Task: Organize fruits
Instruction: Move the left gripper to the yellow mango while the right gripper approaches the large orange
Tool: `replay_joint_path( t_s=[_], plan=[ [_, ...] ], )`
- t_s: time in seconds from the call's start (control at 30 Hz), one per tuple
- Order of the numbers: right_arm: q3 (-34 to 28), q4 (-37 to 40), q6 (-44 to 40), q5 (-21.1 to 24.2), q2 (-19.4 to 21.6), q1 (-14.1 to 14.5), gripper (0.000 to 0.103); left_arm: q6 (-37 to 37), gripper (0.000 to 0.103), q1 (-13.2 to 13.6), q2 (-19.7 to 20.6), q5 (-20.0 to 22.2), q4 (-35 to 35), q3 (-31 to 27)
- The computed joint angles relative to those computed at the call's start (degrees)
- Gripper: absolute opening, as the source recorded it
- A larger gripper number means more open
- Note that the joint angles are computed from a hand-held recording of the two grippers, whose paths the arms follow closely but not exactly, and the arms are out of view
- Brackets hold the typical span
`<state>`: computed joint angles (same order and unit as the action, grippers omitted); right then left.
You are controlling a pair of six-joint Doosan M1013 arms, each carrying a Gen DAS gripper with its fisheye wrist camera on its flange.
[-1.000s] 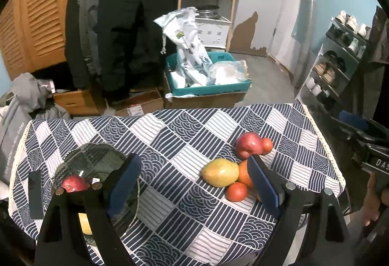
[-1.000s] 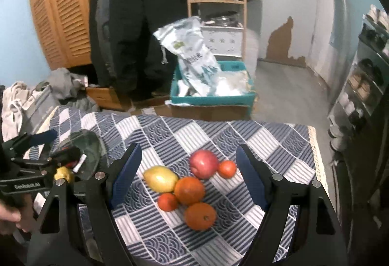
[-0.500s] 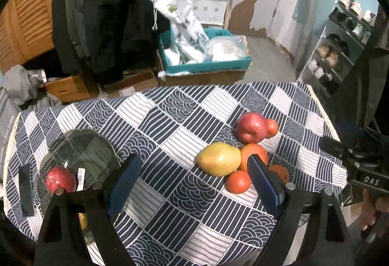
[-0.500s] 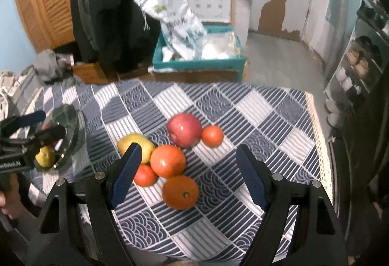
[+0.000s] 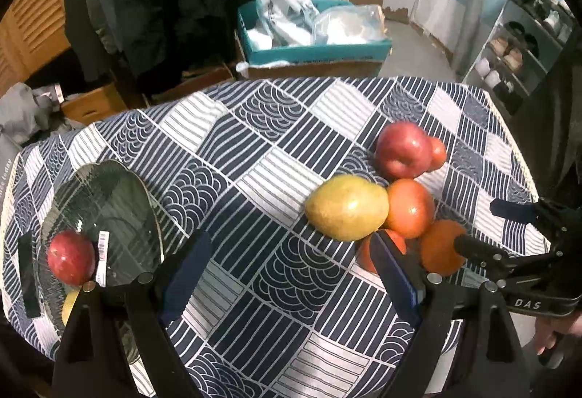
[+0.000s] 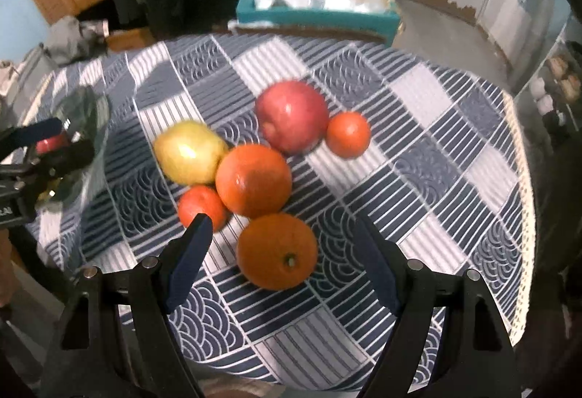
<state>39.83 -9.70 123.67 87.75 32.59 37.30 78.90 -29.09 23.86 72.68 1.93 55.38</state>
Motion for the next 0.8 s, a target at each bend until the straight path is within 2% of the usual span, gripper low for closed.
replay_joint_path(
  t_s=[0.5, 0.63, 0.8],
  plan=[
    [2.93, 5.50, 0.19, 1.27, 0.72, -0.93, 0.080, 1.99, 0.090, -0.68, 1.31, 1.17, 0.71, 0.67],
    [4.00, 8.09, 1.00, 0.52, 0.57, -1.58, 0.068, 1.61, 0.090, -0.35, 1.79, 1.51, -0.86, 0.27],
    [4.83, 8.20, 1.57, -0.41, 0.11, -1.64, 0.066, 1.21, 0.090, 0.07, 2.59, 1.78, -2.67, -0.65]
  ],
)
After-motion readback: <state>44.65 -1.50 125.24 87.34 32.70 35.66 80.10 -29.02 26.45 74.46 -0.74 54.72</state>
